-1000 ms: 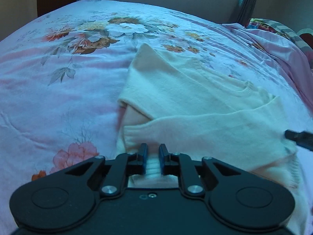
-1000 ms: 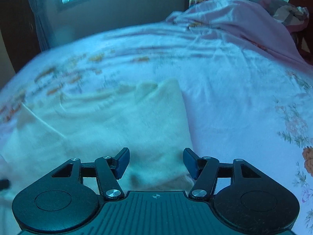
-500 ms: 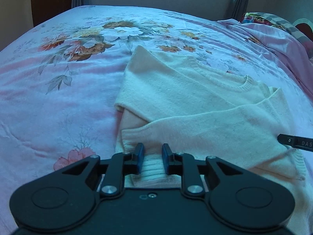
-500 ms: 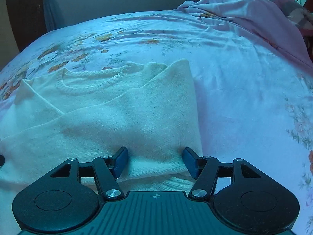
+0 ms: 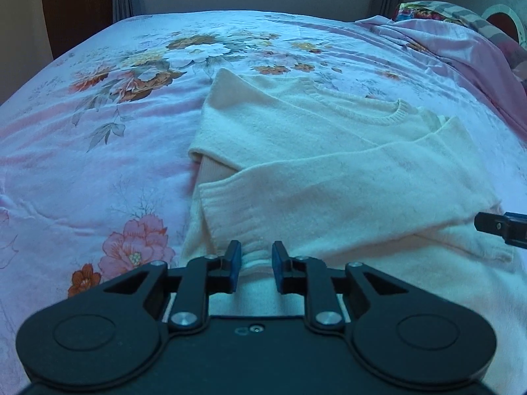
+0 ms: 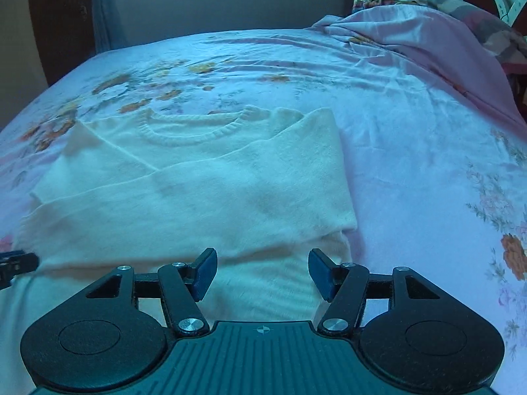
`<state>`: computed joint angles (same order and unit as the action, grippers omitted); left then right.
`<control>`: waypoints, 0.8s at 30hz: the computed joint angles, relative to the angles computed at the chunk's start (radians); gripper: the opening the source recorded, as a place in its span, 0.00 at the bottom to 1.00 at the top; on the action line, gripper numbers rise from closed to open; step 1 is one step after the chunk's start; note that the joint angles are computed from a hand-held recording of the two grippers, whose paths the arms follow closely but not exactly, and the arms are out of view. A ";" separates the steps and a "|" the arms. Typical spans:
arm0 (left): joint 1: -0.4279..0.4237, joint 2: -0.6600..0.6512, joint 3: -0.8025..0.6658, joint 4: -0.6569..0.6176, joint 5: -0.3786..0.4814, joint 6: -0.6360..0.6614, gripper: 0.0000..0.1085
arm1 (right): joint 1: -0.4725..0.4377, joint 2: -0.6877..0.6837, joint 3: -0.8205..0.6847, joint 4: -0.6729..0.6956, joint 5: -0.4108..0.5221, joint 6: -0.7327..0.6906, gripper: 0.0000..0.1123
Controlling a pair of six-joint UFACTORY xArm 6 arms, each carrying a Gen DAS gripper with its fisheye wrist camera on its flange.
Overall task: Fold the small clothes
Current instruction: 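Move the left tool to the sweater hem and grasp it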
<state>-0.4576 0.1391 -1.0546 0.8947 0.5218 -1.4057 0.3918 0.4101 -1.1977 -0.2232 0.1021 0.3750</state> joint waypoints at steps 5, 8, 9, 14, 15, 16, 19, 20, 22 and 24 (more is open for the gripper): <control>-0.038 -0.023 0.026 -0.025 0.035 0.011 0.17 | 0.006 -0.062 0.114 -0.089 0.015 0.066 0.54; -0.067 -0.049 0.053 -0.014 0.059 0.000 0.17 | 0.003 -0.130 0.196 -0.146 -0.006 0.130 0.54; -0.073 -0.060 0.066 -0.017 0.060 -0.007 0.17 | 0.004 -0.155 0.228 -0.139 -0.016 0.128 0.54; -0.117 -0.134 0.144 -0.024 0.080 -0.034 0.17 | -0.002 -0.293 0.404 -0.214 -0.041 0.179 0.54; -0.128 -0.152 0.164 -0.021 0.081 -0.043 0.17 | -0.007 -0.322 0.439 -0.248 -0.048 0.209 0.54; -0.141 -0.170 0.185 -0.014 0.087 -0.053 0.17 | -0.010 -0.350 0.472 -0.283 -0.055 0.241 0.54; -0.181 -0.227 0.244 -0.002 0.101 -0.084 0.17 | -0.015 -0.442 0.576 -0.335 -0.067 0.303 0.54; -0.194 -0.248 0.265 -0.004 0.103 -0.094 0.17 | -0.013 -0.476 0.612 -0.340 -0.073 0.313 0.54; -0.218 -0.291 0.307 -0.007 0.104 -0.111 0.17 | -0.012 -0.538 0.672 -0.371 -0.074 0.338 0.54; -0.253 -0.344 0.351 -0.003 0.124 -0.148 0.17 | -0.008 -0.620 0.743 -0.398 -0.074 0.371 0.54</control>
